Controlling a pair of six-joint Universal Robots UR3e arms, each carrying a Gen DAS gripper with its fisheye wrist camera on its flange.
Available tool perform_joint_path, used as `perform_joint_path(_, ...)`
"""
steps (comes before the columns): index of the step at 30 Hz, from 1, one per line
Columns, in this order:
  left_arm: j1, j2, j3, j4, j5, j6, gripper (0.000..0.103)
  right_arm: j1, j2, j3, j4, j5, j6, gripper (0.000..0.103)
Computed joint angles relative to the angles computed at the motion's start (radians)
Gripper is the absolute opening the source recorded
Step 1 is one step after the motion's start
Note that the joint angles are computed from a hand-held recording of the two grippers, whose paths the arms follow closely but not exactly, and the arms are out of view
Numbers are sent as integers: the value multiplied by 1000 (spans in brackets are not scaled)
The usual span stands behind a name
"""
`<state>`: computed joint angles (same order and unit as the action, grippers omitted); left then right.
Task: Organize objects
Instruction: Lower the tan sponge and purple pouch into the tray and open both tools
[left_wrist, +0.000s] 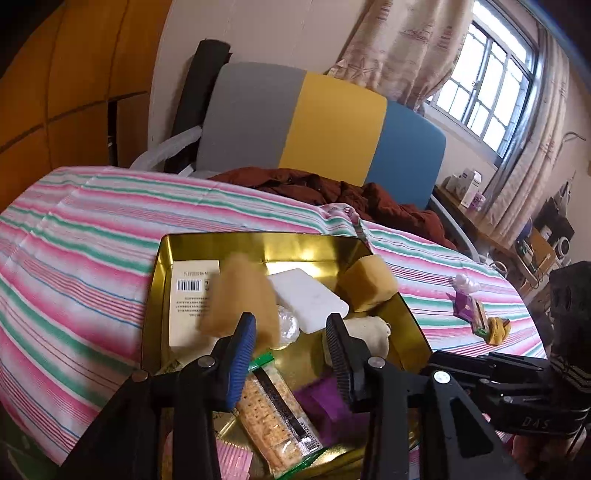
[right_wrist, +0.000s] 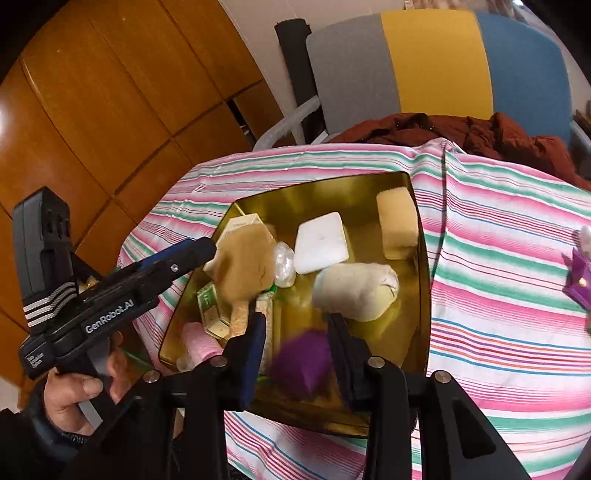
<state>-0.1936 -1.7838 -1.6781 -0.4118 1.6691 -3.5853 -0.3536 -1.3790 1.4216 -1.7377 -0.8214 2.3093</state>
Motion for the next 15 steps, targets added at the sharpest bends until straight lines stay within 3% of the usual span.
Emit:
perform_joint_path(8,-17,26,-8,-48,39,-8,43,-11,21,-23,30,-14,7,36)
perform_joint_path(10,-22,46,-29,-48,55,-12,45,-3,19,-14,15,-21,17,42)
perform_joint_path(12,-24,61,-45,-49,67,-20,45,9,5,15,-29,-43,35,57)
perform_joint_path(15,-30,84,-70,-46,83,-35,45,26,-24,67,-108,-72,59,68)
